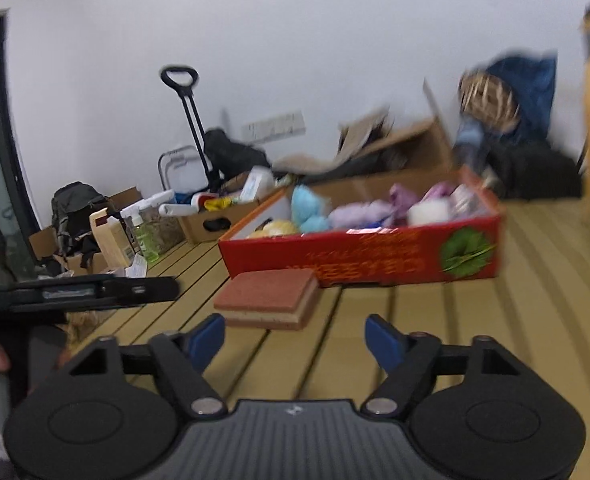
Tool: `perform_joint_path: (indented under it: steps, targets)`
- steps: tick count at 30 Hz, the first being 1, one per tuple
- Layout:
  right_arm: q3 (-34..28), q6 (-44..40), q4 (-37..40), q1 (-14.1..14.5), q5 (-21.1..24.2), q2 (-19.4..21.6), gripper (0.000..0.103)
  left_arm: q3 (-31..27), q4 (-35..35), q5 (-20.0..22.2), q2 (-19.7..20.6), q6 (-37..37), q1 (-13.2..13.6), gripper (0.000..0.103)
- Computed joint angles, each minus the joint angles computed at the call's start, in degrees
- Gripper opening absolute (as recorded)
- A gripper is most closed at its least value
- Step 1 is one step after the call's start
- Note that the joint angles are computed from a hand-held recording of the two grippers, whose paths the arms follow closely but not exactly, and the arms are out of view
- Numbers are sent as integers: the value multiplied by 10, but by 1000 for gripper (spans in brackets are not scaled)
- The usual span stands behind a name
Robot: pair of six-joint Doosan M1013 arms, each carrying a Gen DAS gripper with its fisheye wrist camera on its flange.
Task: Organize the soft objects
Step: 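Grasp the brick-red sponge with both grippers, then carry the sponge into the box and open both grippers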
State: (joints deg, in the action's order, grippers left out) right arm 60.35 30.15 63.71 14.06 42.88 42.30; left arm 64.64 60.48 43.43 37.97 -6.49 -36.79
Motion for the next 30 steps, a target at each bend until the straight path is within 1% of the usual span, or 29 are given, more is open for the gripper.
perform_joint_path:
  steps: [2,3,4,5,7,8,9,10,12,16,18,19,21,24,27,28,30]
  targets:
    - [-67,65,-19,8,27,43,59,-17,-18,-11,14,-2,15,60]
    - [-102,91,-25,12,41,66,56,-19,-22,-24,20,-19,22,57]
    - [-133,120,-40,16,51,85,50,-17,-30,-39,22,-34,27,56]
    - [-160,146,-52,20,58,102,46,-12,-51,-61,22,-36,33,56]
    - [-203,188,-68,25,81,130,43,-4,-82,-96,21,-34,40,56]
    - [-218,208,-78,26,93,139,41,3,-84,-111,19,-40,42,51]
    - [-228,228,-85,26,101,147,41,10,-80,-123,18,-48,44,51]
    - [-233,235,-71,25,105,152,41,12,-72,-125,17,-58,44,51]
    - [-239,243,-68,25,108,157,40,17,-72,-135,15,-69,46,48]
    - [-232,240,-53,23,109,155,35,16,-84,-139,14,-58,46,46]
    - [-225,231,-45,22,104,152,34,14,-89,-138,13,-51,45,46]
    - [-222,225,-42,22,103,150,34,13,-84,-135,13,-53,44,46]
    - [-198,193,-27,21,89,136,34,11,-62,-123,12,-63,38,46]
    - [-140,132,3,19,72,102,34,8,-12,-84,8,-93,21,46]
    - [-59,55,58,12,54,53,35,18,44,-45,-4,-138,-8,46]
    - [-34,32,76,8,52,38,35,23,57,-34,-7,-153,-19,45]
    - [10,8,97,-3,63,11,35,29,65,-19,-14,-175,-38,46]
